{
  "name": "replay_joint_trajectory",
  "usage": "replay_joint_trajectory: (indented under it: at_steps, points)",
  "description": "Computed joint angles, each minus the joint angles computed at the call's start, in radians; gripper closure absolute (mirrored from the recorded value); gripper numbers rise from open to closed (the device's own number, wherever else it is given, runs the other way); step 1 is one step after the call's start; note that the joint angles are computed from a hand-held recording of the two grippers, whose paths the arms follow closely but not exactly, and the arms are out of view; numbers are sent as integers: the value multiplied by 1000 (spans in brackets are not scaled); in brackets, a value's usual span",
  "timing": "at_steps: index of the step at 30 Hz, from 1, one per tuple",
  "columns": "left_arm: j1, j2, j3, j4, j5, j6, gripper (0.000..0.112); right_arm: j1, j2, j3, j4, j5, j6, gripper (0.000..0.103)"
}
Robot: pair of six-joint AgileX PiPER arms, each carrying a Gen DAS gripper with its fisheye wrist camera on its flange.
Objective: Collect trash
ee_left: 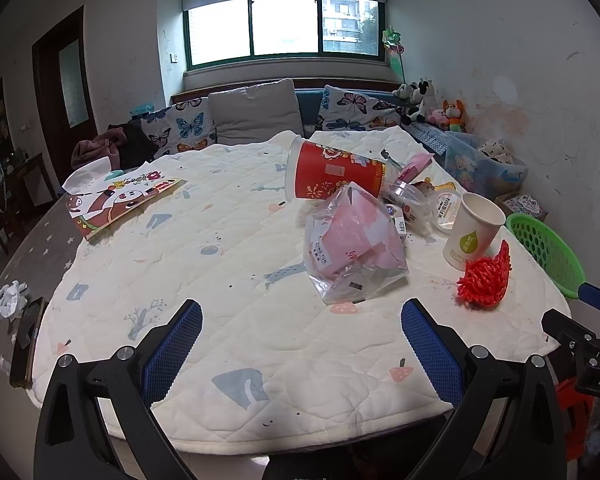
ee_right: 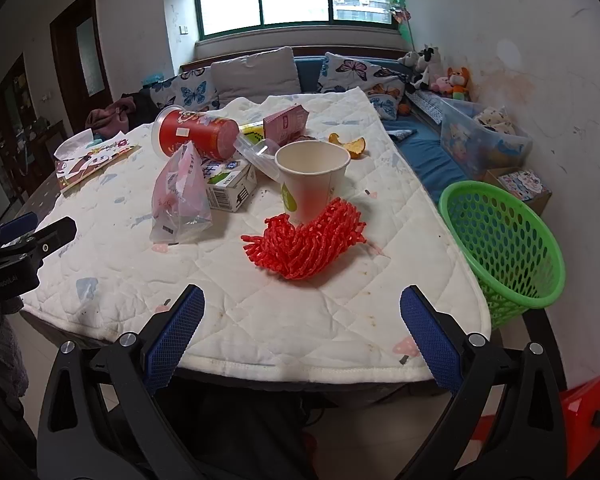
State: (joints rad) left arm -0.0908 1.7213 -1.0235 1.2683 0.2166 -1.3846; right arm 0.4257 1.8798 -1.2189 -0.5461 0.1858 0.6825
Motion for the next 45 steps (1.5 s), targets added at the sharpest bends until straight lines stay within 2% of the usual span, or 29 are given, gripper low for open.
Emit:
replay_joint_trajectory:
  at_steps: [16,24,36,45]
  points:
    - [-7,13,-2,42,3,-45,15,-2,12,-9,22,1,-24,6]
    - [-5,12,-4,17,0,-22,15,-2,13,-12,37,1,-36,6]
    - [-12,27,-2,79,-1,-87,15,-3,26,-20,51,1,-53,6]
    - [4,41,-19,34,-12,-40,15,-10,40,-41,120,2,-125,6]
